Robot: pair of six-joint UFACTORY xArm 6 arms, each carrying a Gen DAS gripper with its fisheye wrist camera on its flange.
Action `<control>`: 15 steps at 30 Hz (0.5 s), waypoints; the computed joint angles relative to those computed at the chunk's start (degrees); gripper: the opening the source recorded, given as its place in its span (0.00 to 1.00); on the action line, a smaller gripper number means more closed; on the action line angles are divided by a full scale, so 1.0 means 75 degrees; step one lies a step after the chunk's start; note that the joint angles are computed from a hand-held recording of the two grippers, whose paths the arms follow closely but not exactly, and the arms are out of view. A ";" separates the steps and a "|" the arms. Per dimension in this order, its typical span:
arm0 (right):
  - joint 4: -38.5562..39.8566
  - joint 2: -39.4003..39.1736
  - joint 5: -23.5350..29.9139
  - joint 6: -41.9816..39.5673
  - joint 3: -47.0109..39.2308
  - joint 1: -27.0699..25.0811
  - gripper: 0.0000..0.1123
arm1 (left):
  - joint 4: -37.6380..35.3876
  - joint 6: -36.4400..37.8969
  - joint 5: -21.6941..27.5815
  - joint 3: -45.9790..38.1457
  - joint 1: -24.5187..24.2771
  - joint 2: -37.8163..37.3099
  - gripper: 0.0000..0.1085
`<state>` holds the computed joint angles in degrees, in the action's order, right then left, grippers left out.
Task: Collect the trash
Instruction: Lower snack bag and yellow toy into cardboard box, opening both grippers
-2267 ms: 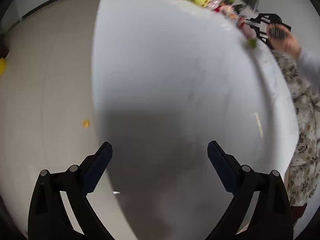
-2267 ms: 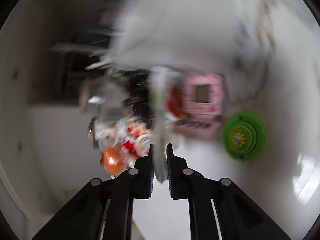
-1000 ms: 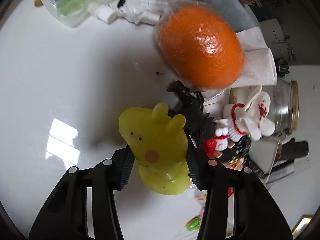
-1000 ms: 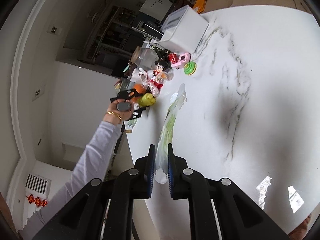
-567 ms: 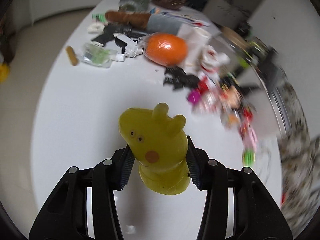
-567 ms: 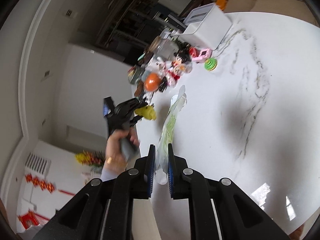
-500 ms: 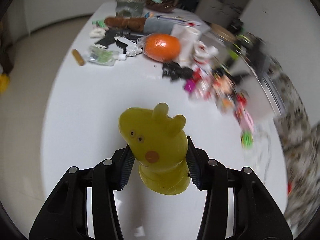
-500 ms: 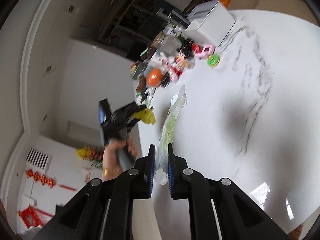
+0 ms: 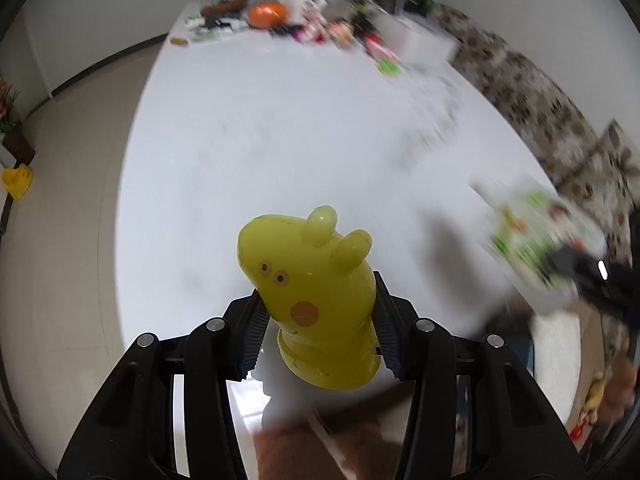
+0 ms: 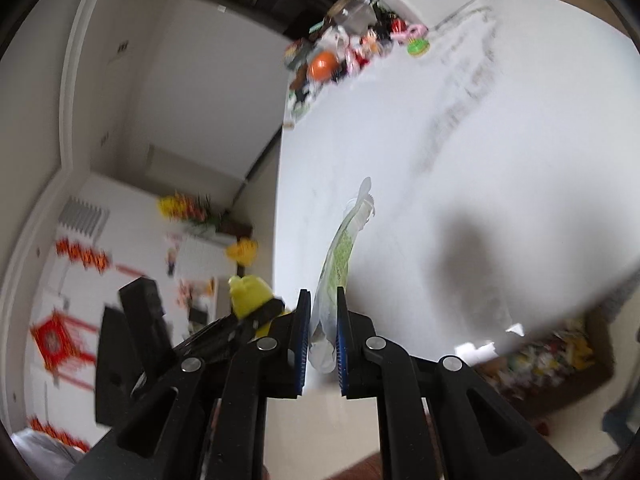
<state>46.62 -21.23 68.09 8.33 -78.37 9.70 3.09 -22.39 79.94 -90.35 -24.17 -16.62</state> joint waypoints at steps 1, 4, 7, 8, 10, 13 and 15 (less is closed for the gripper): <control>0.0042 -0.0340 0.0305 -0.0134 0.0309 -0.0176 0.10 | -0.0121 -0.0438 0.0010 0.0532 -0.0379 -0.0427 0.43; 0.0214 -0.1450 0.1339 -0.0555 0.1333 -0.0886 0.10 | -0.0358 -0.1476 -0.0087 0.1662 -0.1394 -0.1091 0.43; 0.0301 -0.2373 0.2226 -0.0969 0.2265 -0.1580 0.10 | -0.0582 -0.1962 -0.0423 0.2721 -0.2026 -0.1438 0.43; 0.0259 -0.2666 0.2462 -0.1102 0.2626 -0.1795 0.10 | -0.0684 -0.2098 -0.0692 0.3251 -0.2215 -0.1554 0.43; 0.0197 -0.3104 0.2791 -0.1257 0.3268 -0.2179 0.10 | -0.1232 -0.2176 -0.1216 0.4202 -0.2251 -0.1593 0.43; -0.0188 -0.3726 0.2788 -0.1519 0.4481 -0.2515 0.10 | -0.1684 -0.2150 -0.1897 0.5271 -0.2197 -0.1291 0.43; -0.0442 -0.3895 0.2359 -0.1677 0.5321 -0.2500 0.10 | -0.1903 -0.2151 -0.2483 0.5907 -0.2226 -0.1174 0.43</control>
<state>43.30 -50.44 85.78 -4.25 -38.46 -9.05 -11.18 -38.53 61.32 -46.05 -40.86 -25.42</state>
